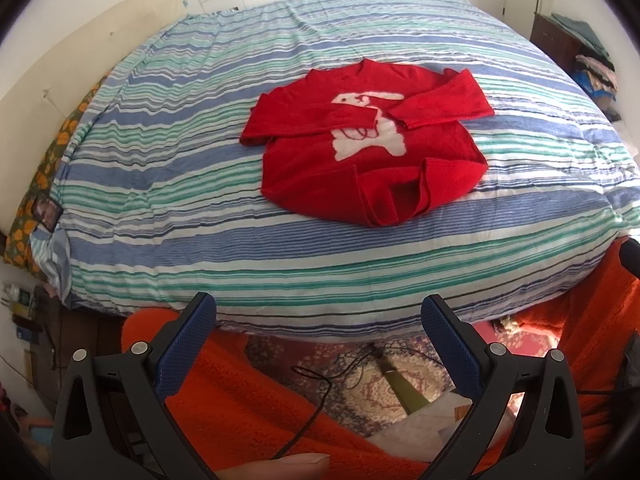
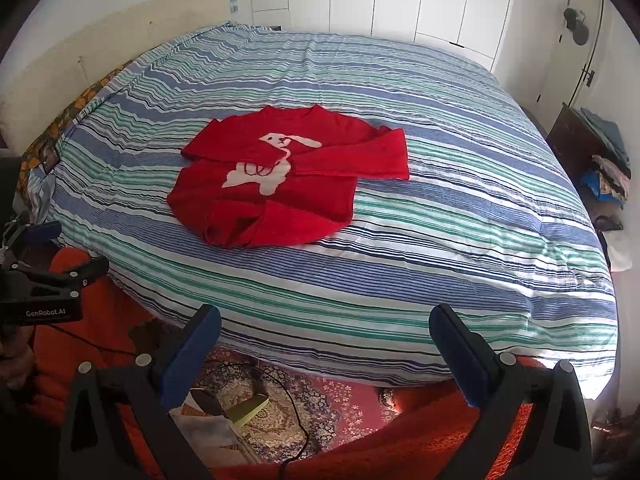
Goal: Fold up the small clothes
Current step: 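Move both grippers toward the red rabbit-print sweater on the bed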
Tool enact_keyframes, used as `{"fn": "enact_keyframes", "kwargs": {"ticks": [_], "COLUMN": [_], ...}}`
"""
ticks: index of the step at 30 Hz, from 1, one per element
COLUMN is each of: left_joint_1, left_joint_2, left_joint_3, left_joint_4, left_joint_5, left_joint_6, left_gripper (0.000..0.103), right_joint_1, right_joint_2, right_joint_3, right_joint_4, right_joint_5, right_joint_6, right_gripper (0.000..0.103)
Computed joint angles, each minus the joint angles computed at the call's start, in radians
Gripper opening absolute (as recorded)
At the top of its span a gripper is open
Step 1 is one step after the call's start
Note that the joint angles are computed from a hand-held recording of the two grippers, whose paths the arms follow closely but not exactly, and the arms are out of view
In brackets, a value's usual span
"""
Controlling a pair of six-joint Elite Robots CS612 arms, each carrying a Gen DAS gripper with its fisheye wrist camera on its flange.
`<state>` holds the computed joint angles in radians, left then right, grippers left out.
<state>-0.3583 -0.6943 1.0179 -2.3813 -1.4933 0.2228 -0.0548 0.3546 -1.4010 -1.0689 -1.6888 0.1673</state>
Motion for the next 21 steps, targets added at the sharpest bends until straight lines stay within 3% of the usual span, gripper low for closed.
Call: {"fn": "enact_keyframes", "kwargs": {"ticks": [17,21], "left_joint_1": [0.024,0.024], "left_joint_2": [0.028,0.027], "left_joint_3": [-0.053,-0.049], "left_joint_4": [0.068,0.065], "left_joint_5": [-0.015,-0.009], "left_joint_6": [-0.101,-0.104], "left_gripper": [0.102,0.102], "right_joint_1": [-0.005,0.002], "right_joint_2": [0.003,-0.005], "right_joint_3": [0.001,0.021], "right_joint_4": [-0.022,-0.009], "right_joint_5": [0.011,-0.035], "right_joint_6": [-0.001,-0.019], "right_gripper": [0.103,0.103]}}
